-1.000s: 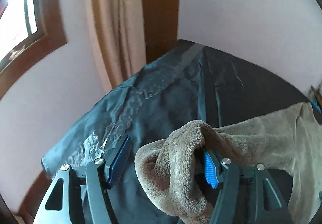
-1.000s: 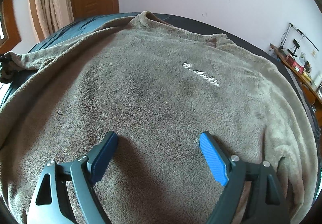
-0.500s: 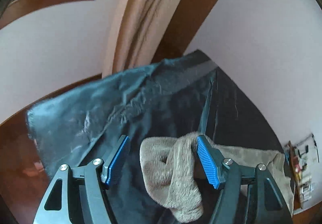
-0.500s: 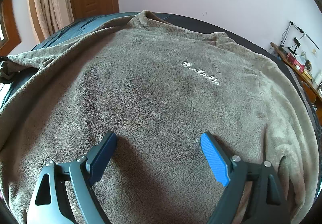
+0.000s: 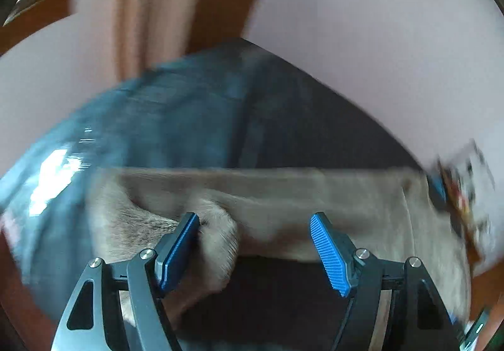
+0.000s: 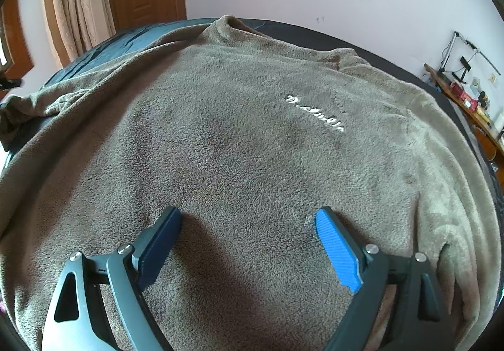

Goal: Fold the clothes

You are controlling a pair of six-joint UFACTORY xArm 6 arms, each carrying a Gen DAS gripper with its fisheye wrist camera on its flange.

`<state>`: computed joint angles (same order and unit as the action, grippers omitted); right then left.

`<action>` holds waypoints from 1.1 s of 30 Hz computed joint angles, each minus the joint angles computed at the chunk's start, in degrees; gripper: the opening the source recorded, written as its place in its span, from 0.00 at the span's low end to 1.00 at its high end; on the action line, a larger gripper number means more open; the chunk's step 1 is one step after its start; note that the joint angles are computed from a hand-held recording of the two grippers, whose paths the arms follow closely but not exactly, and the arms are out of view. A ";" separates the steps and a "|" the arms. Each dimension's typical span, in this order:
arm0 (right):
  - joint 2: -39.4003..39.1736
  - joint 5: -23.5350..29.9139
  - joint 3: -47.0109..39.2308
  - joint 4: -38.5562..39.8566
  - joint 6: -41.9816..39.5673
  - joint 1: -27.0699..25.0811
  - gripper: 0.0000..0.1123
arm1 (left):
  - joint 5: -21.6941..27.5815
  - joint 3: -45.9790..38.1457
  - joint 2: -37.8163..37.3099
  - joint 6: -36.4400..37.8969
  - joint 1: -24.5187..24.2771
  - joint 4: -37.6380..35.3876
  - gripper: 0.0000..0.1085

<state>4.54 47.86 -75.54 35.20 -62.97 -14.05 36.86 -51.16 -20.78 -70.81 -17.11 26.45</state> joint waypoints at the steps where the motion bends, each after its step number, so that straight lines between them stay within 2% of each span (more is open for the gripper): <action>1: 0.41 1.41 -0.81 0.68 -0.07 -0.52 0.81 | -1.37 -1.99 2.89 2.58 -1.03 -1.54 0.69; 4: -0.12 3.04 -1.70 3.79 -2.31 -3.03 0.81 | -3.70 -8.00 10.46 11.88 -4.13 -7.93 0.69; 7: -1.23 1.90 -2.02 6.58 -6.07 -6.13 0.81 | -0.06 -16.30 18.52 17.22 -6.52 -9.06 0.69; 9: -1.35 -1.55 -1.99 6.58 -6.93 -7.77 0.81 | 2.08 -19.37 21.11 17.28 -7.66 -8.02 0.69; 11: -0.71 -6.66 -1.97 4.16 -6.32 -9.07 0.81 | 1.65 -20.62 22.87 17.91 -7.57 -8.38 0.69; 13: 0.49 -12.02 -1.88 -0.22 -4.55 -9.98 0.81 | 1.26 -21.40 24.23 17.78 -7.29 -9.00 0.69; 17: 3.85 -18.61 -2.74 -9.14 0.57 -10.74 0.81 | 1.07 -22.57 26.08 16.17 -6.81 -7.71 0.69; 21: 6.97 -27.79 -2.46 -18.75 6.14 -9.89 0.81 | 3.08 -24.95 27.69 15.62 -7.07 -5.98 0.70; 22: 8.08 -29.31 -3.07 -21.40 8.12 -9.81 0.81 | 3.83 -25.65 28.17 15.64 -7.19 -5.35 0.70; 24: 10.99 -29.02 -6.70 -24.04 11.33 -9.88 0.81 | 5.39 -27.43 29.54 15.66 -7.48 -3.87 0.71; 26: 14.27 -32.44 -10.33 -31.83 19.47 -10.60 0.81 | 6.32 -28.55 30.47 15.43 -7.63 -2.42 0.71; 27: 16.07 -33.29 -12.81 -33.29 21.03 -10.99 0.81 | 6.18 -28.41 30.45 15.01 -7.57 -1.70 0.71; 28: 18.28 -31.74 -16.79 -32.36 21.55 -11.33 0.81 | 5.84 -28.23 30.43 14.69 -7.43 -1.13 0.71; 31: 26.37 -19.69 -32.81 -26.06 21.06 -12.96 0.81 | 4.88 -28.29 30.81 14.00 -6.95 -0.39 0.71; 33: 32.16 -16.93 -41.87 -29.43 24.88 -13.45 0.81 | 4.53 -28.53 31.18 13.73 -6.65 0.18 0.71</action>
<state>36.70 30.93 -117.41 5.78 -38.09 -27.50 41.40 -79.69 10.40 -57.09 -23.76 26.62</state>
